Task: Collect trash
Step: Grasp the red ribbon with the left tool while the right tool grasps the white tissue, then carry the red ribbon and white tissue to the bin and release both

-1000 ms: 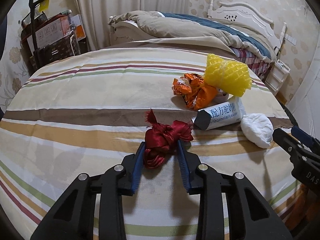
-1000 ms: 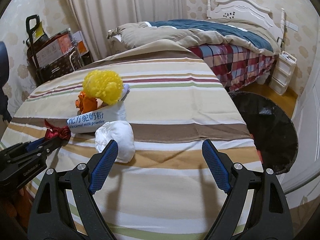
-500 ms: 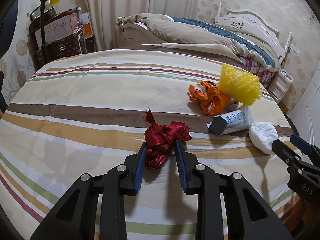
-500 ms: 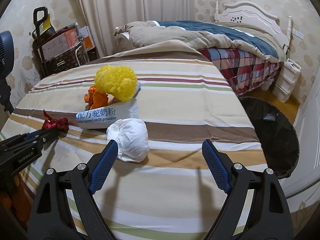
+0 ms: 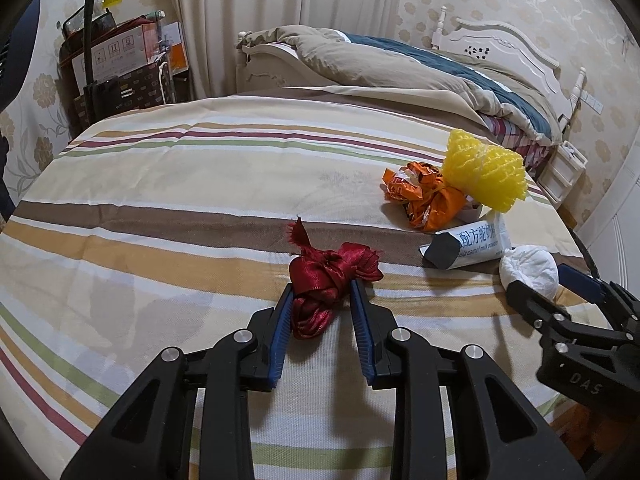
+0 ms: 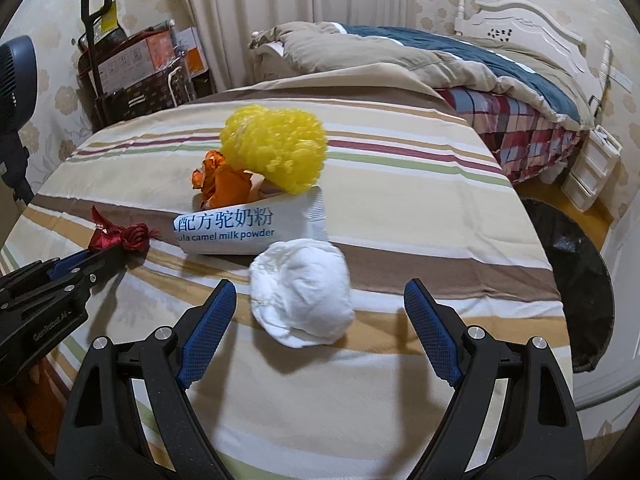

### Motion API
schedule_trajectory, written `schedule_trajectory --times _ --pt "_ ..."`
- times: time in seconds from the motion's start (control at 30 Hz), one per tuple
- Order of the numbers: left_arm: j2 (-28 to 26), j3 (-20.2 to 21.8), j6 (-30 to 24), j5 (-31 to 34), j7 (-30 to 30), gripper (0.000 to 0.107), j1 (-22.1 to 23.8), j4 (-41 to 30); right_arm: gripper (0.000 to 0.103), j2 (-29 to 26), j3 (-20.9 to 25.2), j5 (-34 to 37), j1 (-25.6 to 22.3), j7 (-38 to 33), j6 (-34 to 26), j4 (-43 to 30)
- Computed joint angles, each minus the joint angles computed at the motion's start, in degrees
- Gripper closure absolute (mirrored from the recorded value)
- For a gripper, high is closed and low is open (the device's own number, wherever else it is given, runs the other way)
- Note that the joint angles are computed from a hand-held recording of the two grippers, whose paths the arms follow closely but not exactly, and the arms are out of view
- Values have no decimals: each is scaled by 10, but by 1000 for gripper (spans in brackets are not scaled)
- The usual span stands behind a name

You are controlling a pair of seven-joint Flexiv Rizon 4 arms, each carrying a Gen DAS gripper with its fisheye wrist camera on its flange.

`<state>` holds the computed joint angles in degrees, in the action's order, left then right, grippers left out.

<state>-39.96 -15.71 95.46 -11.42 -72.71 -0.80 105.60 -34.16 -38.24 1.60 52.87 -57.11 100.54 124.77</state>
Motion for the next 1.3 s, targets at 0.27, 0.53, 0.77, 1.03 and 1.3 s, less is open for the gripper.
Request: schedule_trajectory --times 0.27,0.53,0.77,1.03,1.3 --pt "0 -15 1 2 4 79 11 4 64 13 41 -17 -40 8 -4 -3" --pt "1 -53 22 12 8 80 41 18 65 10 11 10 -12 2 18 12" --pt "9 -116 40 36 5 81 85 37 65 12 -16 45 4 -8 31 28" --pt "2 -194 51 78 1 81 122 32 65 22 -60 89 22 -21 51 55" --pt "-27 -207 23 79 29 81 73 -28 65 16 -117 128 25 -36 60 73"
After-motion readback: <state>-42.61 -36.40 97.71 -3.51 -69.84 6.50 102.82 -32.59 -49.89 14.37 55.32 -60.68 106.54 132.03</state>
